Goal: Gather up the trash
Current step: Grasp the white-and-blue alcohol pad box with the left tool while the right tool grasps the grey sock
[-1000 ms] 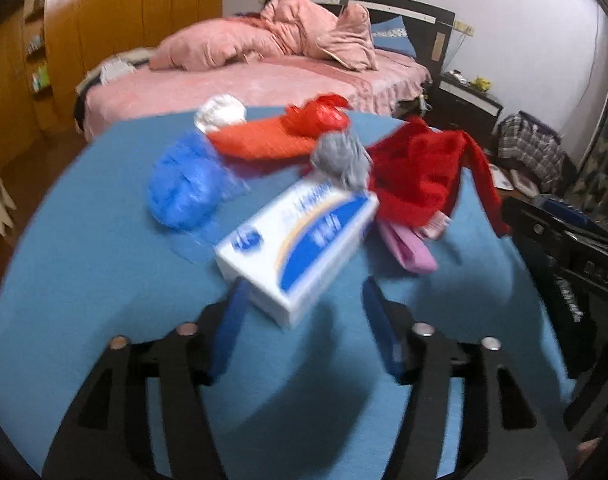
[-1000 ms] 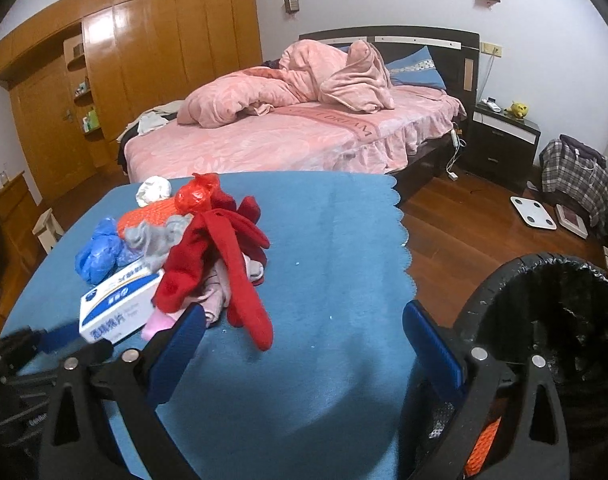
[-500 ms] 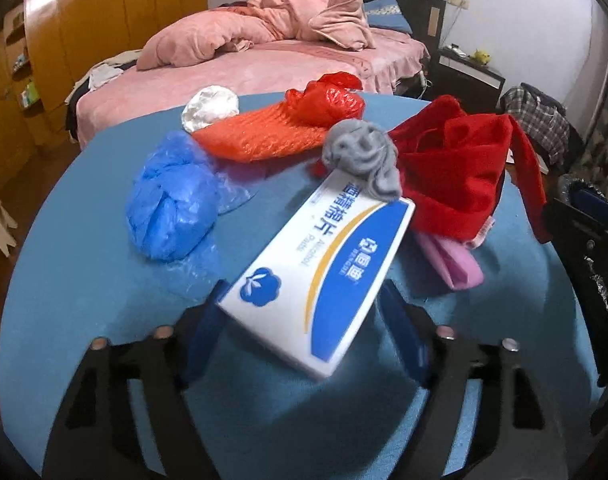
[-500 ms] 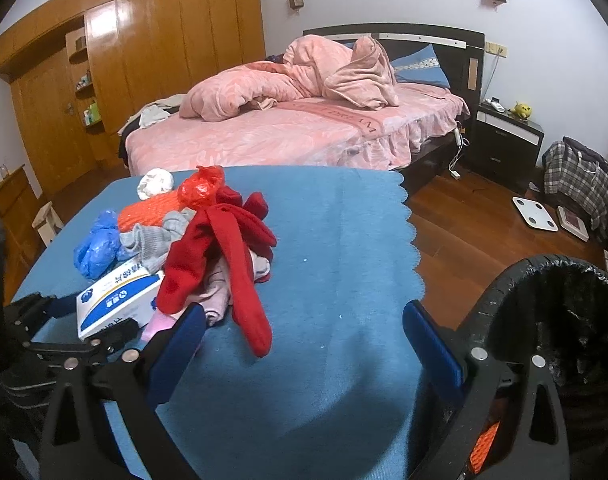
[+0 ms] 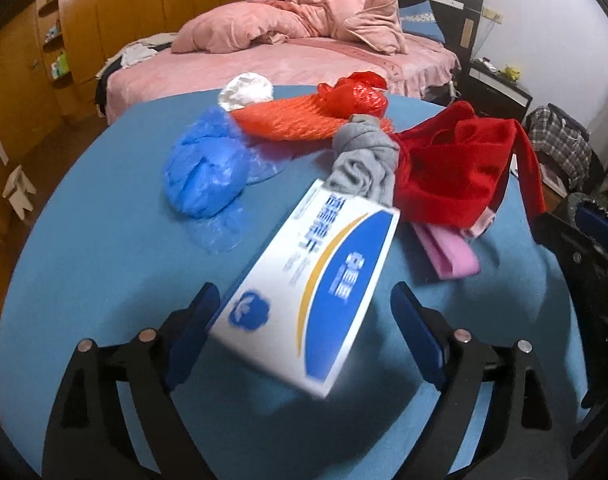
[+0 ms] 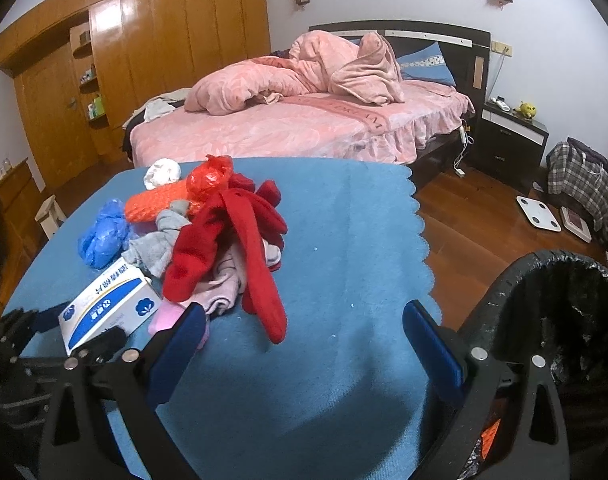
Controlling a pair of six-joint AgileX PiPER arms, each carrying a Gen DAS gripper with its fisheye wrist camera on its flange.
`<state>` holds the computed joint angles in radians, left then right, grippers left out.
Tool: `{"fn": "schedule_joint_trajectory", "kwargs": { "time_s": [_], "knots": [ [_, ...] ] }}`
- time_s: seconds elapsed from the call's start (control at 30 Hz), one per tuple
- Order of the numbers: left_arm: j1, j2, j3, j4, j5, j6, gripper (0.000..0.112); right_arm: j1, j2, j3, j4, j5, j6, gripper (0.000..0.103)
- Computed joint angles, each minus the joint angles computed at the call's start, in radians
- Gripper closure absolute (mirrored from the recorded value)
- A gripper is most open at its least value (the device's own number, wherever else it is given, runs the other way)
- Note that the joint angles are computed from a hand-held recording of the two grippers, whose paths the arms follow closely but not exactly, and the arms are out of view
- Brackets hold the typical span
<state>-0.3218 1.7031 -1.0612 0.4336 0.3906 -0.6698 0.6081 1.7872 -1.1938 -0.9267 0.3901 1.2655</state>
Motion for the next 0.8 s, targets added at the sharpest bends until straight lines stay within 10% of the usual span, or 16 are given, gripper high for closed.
{"fn": "schedule_joint_trajectory", "kwargs": {
  "time_s": [0.23,0.5,0.8],
  "knots": [
    [0.012,-0.026,0.049,-0.013,-0.044,0.003,0.048,0.031,-0.033,0.009,-0.106,0.021,0.109,0.007],
    [0.032,-0.187,0.176,0.311,-0.033,-0.367,0.051,0.07,-0.052,-0.032,-0.136,0.011,0.13,0.011],
    [0.155,-0.202,0.15,0.351,-0.001,-0.366,0.052,0.109,0.066,-0.207,0.078,-0.042,-0.115,0.029]
  ]
}}
